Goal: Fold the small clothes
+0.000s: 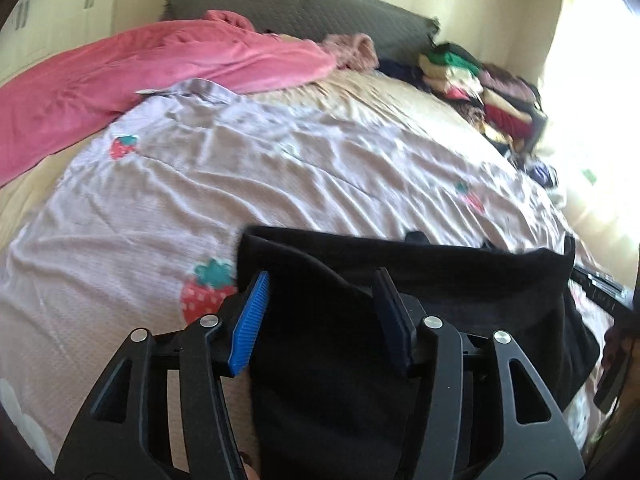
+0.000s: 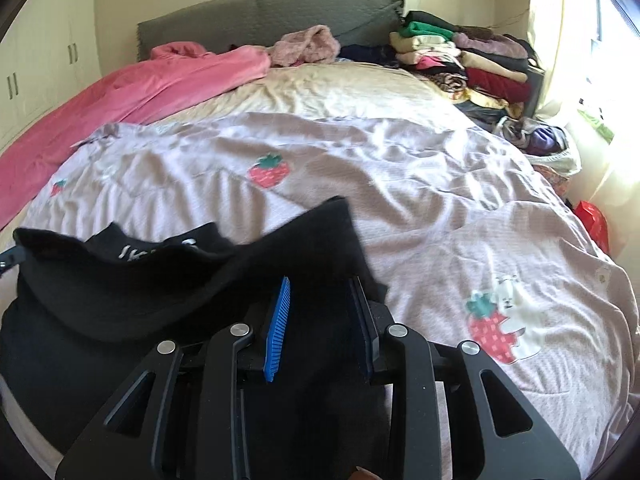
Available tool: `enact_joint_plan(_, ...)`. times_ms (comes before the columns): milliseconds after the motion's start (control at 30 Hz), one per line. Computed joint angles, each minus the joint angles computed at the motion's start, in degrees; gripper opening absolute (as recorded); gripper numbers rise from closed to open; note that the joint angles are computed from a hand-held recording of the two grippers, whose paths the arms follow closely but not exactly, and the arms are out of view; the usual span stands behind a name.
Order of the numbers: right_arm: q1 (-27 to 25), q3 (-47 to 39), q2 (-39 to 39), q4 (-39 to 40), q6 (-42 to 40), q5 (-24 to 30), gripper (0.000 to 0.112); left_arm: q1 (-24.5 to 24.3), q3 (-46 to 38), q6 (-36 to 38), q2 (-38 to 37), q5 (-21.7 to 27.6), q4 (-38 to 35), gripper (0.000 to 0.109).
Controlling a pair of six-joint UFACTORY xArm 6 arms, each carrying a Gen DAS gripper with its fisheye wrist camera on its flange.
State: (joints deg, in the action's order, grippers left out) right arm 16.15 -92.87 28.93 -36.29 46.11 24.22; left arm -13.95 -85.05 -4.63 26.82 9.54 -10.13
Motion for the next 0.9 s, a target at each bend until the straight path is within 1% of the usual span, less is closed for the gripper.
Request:
enact_joint_plan(67,-0.51,0.34,-0.21,-0.51,0.88,0.26,0.029,0.3,-0.15,3.16,-0.5,1.57,-4.45,0.05)
enact_joint_plan(133,-0.81,0.6,-0.2,0.8,0.26,0.41,0.03,0.49,1.05,3.86,-1.47,1.14,-5.94,0.052)
enact_joint_plan(167,-0.83,0.82,-0.25,1.05,0.27,0.45,0.033,0.5,1.69,5.33,-2.09,1.1,-7.6,0.053)
enact_joint_plan(200,-0.85,0.84,-0.25,0.91,0.61,0.94,0.044,0.53,2.2,5.92,-2.4,0.8,-8.38,0.055)
enact_joint_plan(233,-0.83,1.02,-0.31,0.83,0.84,0.99,0.048,0.6,2.56,6.34,-2.66,0.8,-9.04,0.056)
enact_joint_plan(333,-0.8,1.86,-0.7,1.96,0.33,0.79,0.049,1.05,2.9,6.54,-2.92,1.96,-10.26,0.062)
enact_joint_plan(433,-1.1,3.32,-1.69,1.03,1.95,0.33,0.051,1.55,1.97,3.49,-1.83,4.26,-6.74,0.064)
enact_joint_plan(533,-1.75,5.09,-2.69,1.55,2.8,-0.44,0.051,1.53,0.76,5.37,-0.63,6.96,-9.41,0.067)
enact_joint_plan(600,-2.21,6.32,-3.2,4.04,1.58,-1.56,0.051,1.21,0.77,6.17,-0.2,6.16,-8.66,0.068)
enact_joint_plan(633,-2.5,7.05,-3.45,6.45,-0.05,-2.4,0.051,0.88,0.8,6.49,0.16,4.85,-7.1,0.068)
enact_joint_plan(700,-2.68,7.85,-3.57,11.48,-4.22,-3.34,0.051,0.59,-0.15,6.46,1.29,3.91,-4.51,0.068)
enact_joint_plan(733,-2.69,8.15,-3.47,14.72,-6.73,-3.84,0.051,0.43,-1.08,7.13,2.15,3.45,-4.36,0.065)
enact_joint_plan(800,-2.54,8.47,-3.2,20.93,-11.35,-4.51,0.051,0.21,-2.04,6.82,3.08,2.25,-2.95,0.019)
enact_joint_plan(833,-2.43,8.74,-3.25,22.84,-12.83,-4.8,0.042,0.15,-2.05,6.84,3.18,1.58,-2.68,0.009)
enact_joint_plan(867,-2.37,8.98,-3.32,24.37,-14.06,-5.14,0.03,-0.05,-2.2,8.85,3.2,1.36,-4.81,0.004)
enact_joint_plan(900,-2.33,9.15,-3.35,25.37,-14.59,-5.59,0.01,-0.14,-2.49,10.85,3.28,1.31,-7.26,0.004)
